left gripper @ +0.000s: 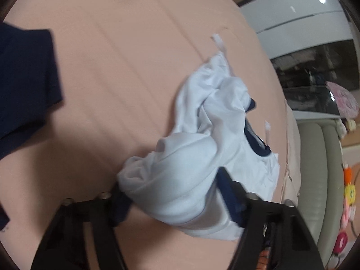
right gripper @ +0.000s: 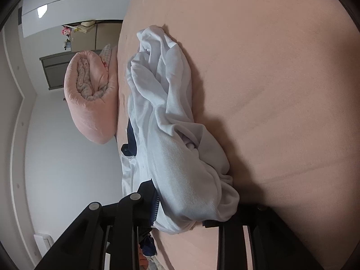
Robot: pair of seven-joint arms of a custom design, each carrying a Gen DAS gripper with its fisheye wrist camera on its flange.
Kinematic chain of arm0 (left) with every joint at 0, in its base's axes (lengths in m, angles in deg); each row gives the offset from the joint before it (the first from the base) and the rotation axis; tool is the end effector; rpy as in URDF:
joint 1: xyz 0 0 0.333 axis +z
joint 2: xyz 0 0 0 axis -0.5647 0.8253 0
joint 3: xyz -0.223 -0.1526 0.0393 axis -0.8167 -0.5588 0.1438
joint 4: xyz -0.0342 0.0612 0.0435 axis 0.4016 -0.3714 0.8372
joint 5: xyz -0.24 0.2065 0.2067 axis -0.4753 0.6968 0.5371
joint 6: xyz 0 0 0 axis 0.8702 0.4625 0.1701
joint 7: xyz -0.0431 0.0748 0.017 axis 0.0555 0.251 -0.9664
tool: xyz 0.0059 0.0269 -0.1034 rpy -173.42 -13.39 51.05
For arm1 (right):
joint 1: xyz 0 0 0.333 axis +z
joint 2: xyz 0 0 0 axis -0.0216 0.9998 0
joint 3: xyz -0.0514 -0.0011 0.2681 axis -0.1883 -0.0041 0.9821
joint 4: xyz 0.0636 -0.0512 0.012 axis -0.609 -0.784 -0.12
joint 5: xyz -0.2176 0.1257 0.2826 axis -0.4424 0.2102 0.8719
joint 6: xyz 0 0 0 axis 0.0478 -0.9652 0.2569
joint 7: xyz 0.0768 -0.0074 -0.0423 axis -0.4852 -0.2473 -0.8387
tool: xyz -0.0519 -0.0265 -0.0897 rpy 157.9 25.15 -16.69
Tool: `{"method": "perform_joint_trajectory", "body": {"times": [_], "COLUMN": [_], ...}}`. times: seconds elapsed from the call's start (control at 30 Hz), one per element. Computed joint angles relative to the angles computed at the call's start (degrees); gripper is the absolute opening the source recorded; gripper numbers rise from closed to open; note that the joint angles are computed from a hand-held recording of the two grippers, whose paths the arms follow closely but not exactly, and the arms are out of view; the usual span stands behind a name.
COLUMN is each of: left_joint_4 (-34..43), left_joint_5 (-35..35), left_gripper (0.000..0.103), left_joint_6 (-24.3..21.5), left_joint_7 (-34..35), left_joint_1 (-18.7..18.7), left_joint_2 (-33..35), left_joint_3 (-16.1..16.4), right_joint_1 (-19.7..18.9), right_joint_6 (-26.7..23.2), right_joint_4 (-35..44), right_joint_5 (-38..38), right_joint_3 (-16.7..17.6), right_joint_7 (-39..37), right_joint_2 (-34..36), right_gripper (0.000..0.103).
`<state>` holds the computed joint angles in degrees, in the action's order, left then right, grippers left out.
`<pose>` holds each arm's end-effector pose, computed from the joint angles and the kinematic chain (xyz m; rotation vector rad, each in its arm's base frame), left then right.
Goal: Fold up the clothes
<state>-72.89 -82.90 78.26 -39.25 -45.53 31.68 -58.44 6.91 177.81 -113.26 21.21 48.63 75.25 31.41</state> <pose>0.3480 -0.0697 0.5026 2.7948 -0.8061 1.0239 0.6203 0.2215 0.4238 -1.3499 1.7442 0.9290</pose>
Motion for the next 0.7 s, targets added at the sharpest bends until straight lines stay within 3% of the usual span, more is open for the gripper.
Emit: {"method": "perform_joint_trajectory", "body": {"times": [0.23, 0.43, 0.6, 0.7], "left_joint_4": [0.8, 1.4, 0.8, 3.7], "left_joint_5": [1.8, 2.6, 0.1, 1.8], "left_gripper": [0.038, 0.032, 0.029, 0.027], "left_joint_6": [-1.5, -1.9, -0.6, -3.0], "left_joint_7": [-5.2, -6.3, -8.6, -8.7], "left_joint_1": [1.8, 0.8, -0.2, 0.2], "left_joint_2": [0.3, 0.3, -0.1, 1.7], "left_joint_3": [-3.1, -2.4, -1.1, -2.4], "right_joint_1": [1.5, 7.0, 10.6, 13.3], "right_joint_6": [2.5, 8.1, 9.5, 8.8], "right_joint_4": [-0.6, 0.7, 3.0, 7.2], "right_joint_5": [-3.5, -22.1, -37.1, -46.9], "right_joint_3": [-0.5, -2.0, -2.8, -3.3], "right_joint_7": [4.4, 7.0, 7.8, 9.8], "right_joint_2": [-1.2, -4.0, -4.9, -3.5], "right_gripper": [0.023, 0.022, 0.021, 0.021]}}
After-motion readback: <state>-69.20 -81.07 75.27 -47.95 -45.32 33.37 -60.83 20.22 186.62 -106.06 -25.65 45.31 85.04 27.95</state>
